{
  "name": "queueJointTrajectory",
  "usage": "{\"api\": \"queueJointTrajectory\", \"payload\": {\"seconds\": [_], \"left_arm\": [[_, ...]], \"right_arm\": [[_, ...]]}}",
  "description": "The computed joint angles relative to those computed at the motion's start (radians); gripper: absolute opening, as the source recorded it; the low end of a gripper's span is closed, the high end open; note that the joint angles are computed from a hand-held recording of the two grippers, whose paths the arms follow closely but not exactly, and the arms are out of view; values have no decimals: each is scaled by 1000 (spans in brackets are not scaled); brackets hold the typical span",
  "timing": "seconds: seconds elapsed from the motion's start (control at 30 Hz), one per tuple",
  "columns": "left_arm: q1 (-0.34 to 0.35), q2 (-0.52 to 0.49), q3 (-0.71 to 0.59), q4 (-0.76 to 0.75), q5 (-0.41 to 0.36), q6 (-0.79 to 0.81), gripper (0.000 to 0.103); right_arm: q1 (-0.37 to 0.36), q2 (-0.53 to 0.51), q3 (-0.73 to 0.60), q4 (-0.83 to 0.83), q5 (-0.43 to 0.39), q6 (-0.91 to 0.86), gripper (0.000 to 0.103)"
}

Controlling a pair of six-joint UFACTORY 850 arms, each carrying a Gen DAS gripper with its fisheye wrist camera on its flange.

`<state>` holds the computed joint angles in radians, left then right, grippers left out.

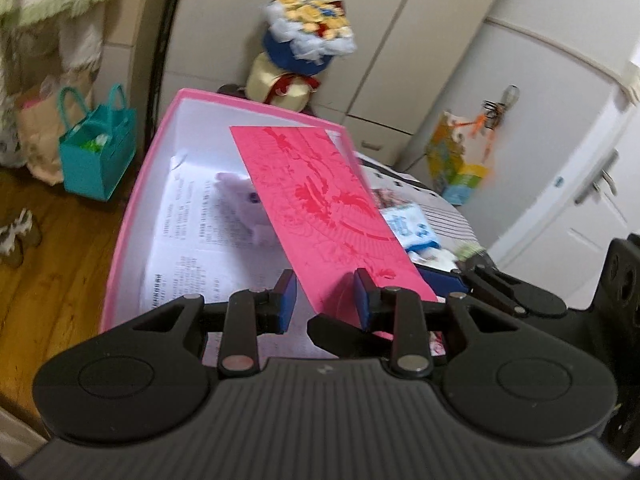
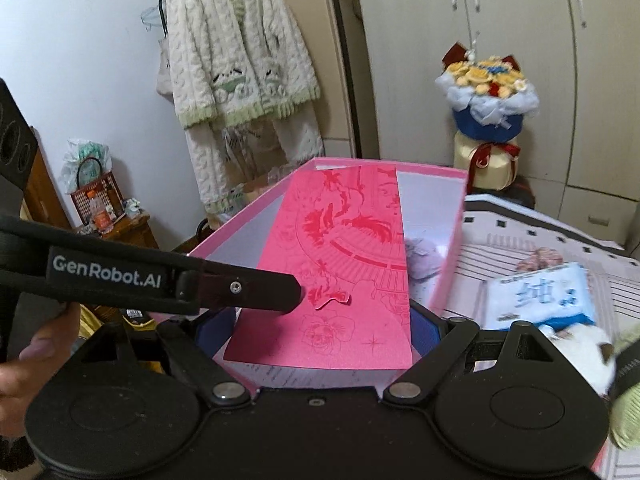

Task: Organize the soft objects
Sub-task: 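Carry the red envelope into the pink box and release it, then move the left tool back toward the white wet-wipes pack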

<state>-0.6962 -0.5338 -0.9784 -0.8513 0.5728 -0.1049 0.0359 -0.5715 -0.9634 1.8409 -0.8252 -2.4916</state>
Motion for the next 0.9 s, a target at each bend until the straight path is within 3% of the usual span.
{"api": "queueJointTrajectory", "payload": {"seconds": [0.47,0.77,0.9], "left_arm": [[106,-26,4,174,-89,-190,30],[96,-22,-9,71,-138,-23,42],[75,-9,-2,-43,-104,97,46]], "right_arm": [[114,-35,-60,61,156,-16,91],[138,-28,-58,64,193,-10,90],[137,-26,-66,-29,184,72,90]]}}
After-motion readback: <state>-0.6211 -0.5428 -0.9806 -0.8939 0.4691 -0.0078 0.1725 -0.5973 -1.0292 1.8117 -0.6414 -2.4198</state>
